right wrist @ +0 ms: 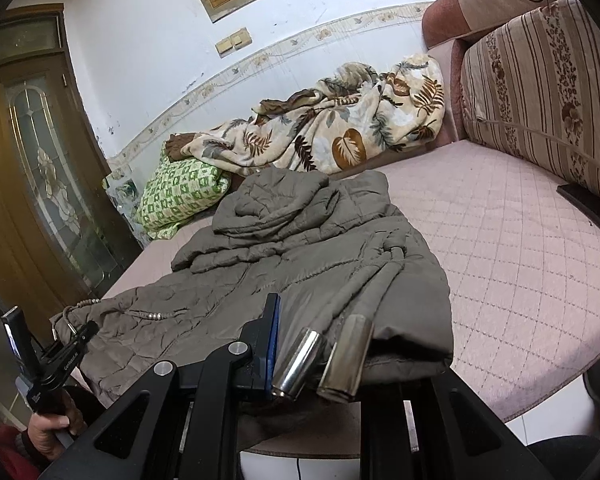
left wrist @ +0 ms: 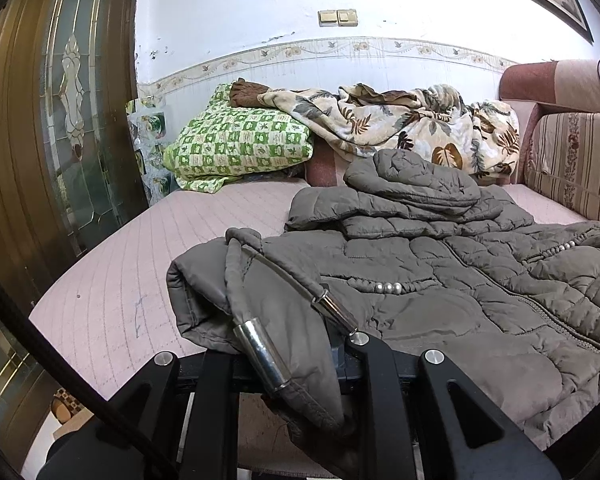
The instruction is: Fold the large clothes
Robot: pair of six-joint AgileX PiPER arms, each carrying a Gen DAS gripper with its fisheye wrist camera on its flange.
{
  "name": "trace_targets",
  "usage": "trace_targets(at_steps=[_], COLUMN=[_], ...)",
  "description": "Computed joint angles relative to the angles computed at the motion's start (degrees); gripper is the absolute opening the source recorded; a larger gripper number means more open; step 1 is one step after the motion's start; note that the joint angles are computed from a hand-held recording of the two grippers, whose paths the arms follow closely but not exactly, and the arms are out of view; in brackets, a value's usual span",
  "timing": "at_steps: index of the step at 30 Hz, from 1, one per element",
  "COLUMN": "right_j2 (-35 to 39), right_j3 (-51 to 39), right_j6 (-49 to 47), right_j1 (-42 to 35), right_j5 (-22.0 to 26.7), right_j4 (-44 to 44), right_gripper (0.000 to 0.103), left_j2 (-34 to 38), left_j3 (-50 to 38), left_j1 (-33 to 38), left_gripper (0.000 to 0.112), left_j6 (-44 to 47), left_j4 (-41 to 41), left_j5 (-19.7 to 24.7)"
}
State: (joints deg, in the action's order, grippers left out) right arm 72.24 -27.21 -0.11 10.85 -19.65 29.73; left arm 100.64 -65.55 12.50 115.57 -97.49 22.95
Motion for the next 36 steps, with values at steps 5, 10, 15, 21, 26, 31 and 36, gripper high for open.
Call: trace_targets(at_steps=[5, 10, 15, 21, 26, 31, 36], right_j2=[-0.4, -1.1, -1.1, 0.2, 1.7, 4.3, 7.3], right_j3=[-0.7, -2.7, -6.1, -11.0, -14.7, -19.0, -24.1], right_j6=[-2.1, -1.1, 1.4, 7.5, 13.0, 23.4, 38.9], right_j1=[0.1, -1.4, -3.6, -6.2, -7.6, -9.5, -11.9], right_j5=[0.3, 2.0, 4.3, 6.5, 7.8, 8.5, 9.0], right_j4=[1.8, -0.7, -5.1, -12.7, -18.5, -28.9, -44.0], right_gripper=[0.020, 0.020, 0.020, 0.020, 0.020, 0.020, 0.020], left_j2=[-0.3, -0.1, 1.1, 2.9, 4.9, 8.1, 13.3], left_j3=[-1.7, -4.3, -9.0, -15.0, -20.6, -28.2, -39.3], left_j1=[-0.5, -1.5, -2.2, -3.3, -4.5, -6.0, -8.0], left_gripper=[0.017, 0.017, 0.018, 0.018, 0.018, 0.019, 0.020], left_j6=[-3.0, -4.9, -11.1, -20.2, -30.8, -42.7, -57.4], left_j4=[2.2, 3.0, 7.2, 14.1, 22.9, 33.4, 46.3], left_j5=[-0.1, -0.9, -0.7, -1.1, -1.2, -0.9, 0.7])
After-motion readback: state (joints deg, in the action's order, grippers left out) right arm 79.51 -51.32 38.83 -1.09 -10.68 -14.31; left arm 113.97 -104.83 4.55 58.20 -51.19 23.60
